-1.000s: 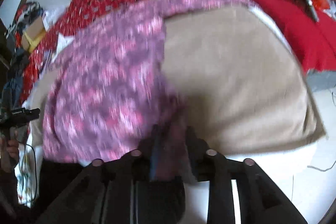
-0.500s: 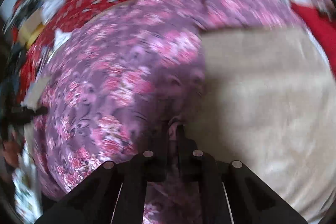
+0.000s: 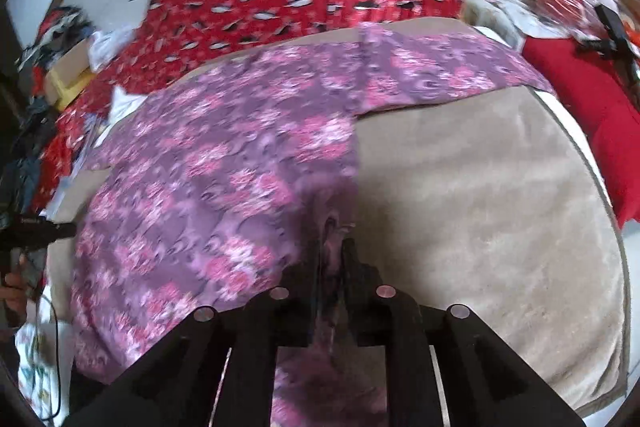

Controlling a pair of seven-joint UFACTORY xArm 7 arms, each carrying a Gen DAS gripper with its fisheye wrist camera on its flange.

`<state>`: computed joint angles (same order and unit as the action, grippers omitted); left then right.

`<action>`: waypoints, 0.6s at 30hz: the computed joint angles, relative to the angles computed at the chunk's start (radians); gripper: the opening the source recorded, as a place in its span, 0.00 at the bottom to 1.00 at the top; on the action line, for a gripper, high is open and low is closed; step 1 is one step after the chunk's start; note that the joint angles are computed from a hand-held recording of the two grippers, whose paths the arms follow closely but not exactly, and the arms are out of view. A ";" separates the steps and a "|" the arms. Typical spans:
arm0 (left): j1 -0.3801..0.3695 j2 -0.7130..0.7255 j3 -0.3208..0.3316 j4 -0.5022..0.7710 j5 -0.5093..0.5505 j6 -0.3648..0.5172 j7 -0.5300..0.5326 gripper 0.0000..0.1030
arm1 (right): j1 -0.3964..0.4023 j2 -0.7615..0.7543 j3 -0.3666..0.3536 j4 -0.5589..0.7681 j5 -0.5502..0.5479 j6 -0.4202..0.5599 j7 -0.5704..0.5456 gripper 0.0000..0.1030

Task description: Fold small clothes

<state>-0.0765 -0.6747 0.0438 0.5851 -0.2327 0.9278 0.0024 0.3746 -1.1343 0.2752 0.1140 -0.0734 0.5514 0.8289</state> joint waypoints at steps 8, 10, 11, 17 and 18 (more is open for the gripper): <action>-0.047 -0.096 -0.103 -0.103 0.156 0.029 -0.049 0.33 | 0.057 0.045 -0.044 0.015 0.050 0.115 -0.020 0.18; -0.062 -0.100 -0.065 -0.080 0.125 0.049 -0.027 0.33 | 0.027 -0.066 -0.071 -0.010 0.043 0.133 -0.035 0.23; -0.063 -0.097 -0.056 -0.068 0.114 0.048 -0.024 0.33 | -0.009 -0.115 -0.091 -0.020 0.035 0.149 -0.046 0.27; -0.085 0.036 -0.062 0.026 0.051 0.000 -0.015 0.42 | -0.427 -0.241 -0.365 -0.086 0.038 0.079 -0.136 0.36; -0.089 0.067 -0.062 0.045 0.048 -0.002 -0.008 0.42 | -0.491 -0.197 -0.403 -0.080 0.044 0.040 -0.153 0.36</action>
